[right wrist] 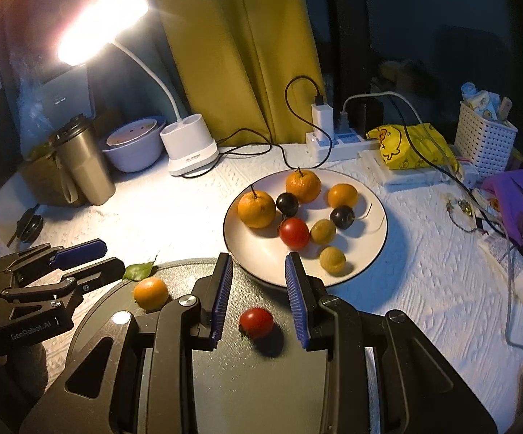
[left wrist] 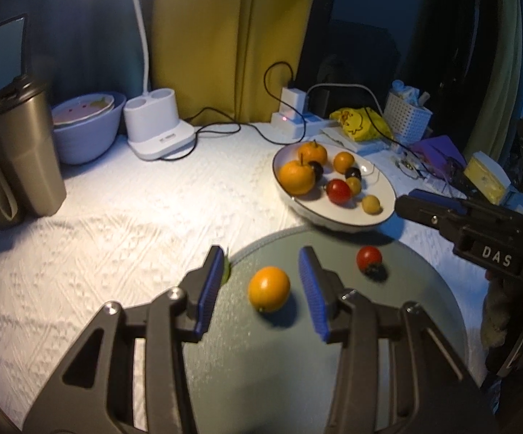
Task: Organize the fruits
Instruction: 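Grasp the last orange with the left tool while the right tool grasps a red cherry tomato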
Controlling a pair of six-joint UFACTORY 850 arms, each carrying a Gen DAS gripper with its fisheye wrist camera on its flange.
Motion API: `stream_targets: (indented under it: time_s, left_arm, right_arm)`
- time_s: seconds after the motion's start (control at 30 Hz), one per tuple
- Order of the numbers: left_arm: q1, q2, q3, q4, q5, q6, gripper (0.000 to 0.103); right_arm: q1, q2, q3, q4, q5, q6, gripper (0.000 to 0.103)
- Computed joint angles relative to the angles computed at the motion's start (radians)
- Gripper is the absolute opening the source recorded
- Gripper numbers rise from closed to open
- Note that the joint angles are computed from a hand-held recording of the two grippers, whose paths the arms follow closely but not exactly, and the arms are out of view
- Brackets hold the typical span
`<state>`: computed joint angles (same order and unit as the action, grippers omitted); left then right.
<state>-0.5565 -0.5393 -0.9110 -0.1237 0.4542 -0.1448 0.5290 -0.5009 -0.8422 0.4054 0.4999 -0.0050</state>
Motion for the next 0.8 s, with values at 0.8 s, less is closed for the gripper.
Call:
stream_targets:
  time_s: [0.8]
  left_arm:
    - [-0.02,-0.092,-0.073,-0.173,-0.089,0.144,0.068]
  right_arm:
    - [-0.026,-0.084,-0.001,-0.234,-0.01,0.248,0.032]
